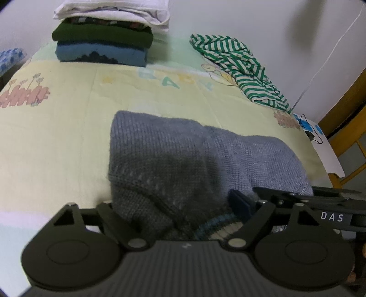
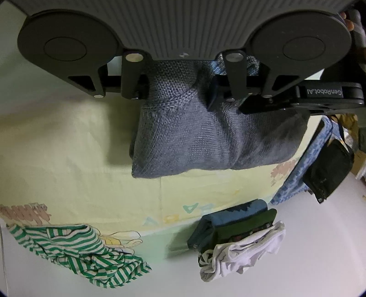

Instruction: Fold clothes

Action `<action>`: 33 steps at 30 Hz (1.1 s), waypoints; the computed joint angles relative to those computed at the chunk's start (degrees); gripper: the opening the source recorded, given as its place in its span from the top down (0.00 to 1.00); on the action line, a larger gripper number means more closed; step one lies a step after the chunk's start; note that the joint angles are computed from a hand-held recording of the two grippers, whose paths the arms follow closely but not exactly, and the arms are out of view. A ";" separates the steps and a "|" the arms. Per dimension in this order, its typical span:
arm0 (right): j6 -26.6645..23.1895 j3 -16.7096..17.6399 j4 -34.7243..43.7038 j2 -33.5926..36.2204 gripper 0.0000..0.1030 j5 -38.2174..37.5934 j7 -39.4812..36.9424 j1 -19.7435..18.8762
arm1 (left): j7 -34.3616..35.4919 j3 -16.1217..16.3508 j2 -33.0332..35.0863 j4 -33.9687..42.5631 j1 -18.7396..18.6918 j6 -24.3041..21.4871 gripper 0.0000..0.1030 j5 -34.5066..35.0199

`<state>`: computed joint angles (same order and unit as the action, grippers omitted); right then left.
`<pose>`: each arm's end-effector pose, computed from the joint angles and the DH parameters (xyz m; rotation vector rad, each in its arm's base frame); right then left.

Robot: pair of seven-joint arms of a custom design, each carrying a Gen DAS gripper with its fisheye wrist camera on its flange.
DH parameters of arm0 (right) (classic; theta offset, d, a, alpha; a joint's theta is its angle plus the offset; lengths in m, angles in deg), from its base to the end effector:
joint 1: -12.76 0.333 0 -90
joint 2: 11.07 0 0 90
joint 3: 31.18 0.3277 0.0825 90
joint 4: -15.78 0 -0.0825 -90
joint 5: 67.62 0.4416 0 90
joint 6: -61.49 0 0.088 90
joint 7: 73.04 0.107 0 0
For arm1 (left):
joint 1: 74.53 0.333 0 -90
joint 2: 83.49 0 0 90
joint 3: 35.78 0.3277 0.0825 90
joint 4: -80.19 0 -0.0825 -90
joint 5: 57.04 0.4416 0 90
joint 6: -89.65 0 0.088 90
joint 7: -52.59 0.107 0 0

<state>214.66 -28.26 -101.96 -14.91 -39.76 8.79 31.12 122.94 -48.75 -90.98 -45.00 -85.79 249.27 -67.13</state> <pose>0.5938 0.2168 0.5317 -1.8183 1.5542 -0.1737 0.5538 -0.2451 0.5131 -2.0033 1.9007 -1.0193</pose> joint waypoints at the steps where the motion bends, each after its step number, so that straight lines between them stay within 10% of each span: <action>1: -0.16 0.24 0.24 0.07 0.55 -2.00 1.31 -0.11 | -0.62 -0.16 0.01 0.06 0.16 -0.11 0.19 0.62; 9: -1.30 1.80 1.93 0.70 0.55 -19.95 12.19 -0.28 | -5.32 -0.80 0.09 0.11 0.74 -0.13 0.20 4.97; 33: -0.42 1.73 1.83 0.16 0.60 -24.62 15.89 0.54 | -10.91 -1.19 -1.88 -0.46 1.40 -1.19 0.44 8.97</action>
<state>214.24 -26.53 -100.13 -14.75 -64.38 24.69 31.66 112.03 -49.94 -92.87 -45.47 -84.39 248.08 -58.16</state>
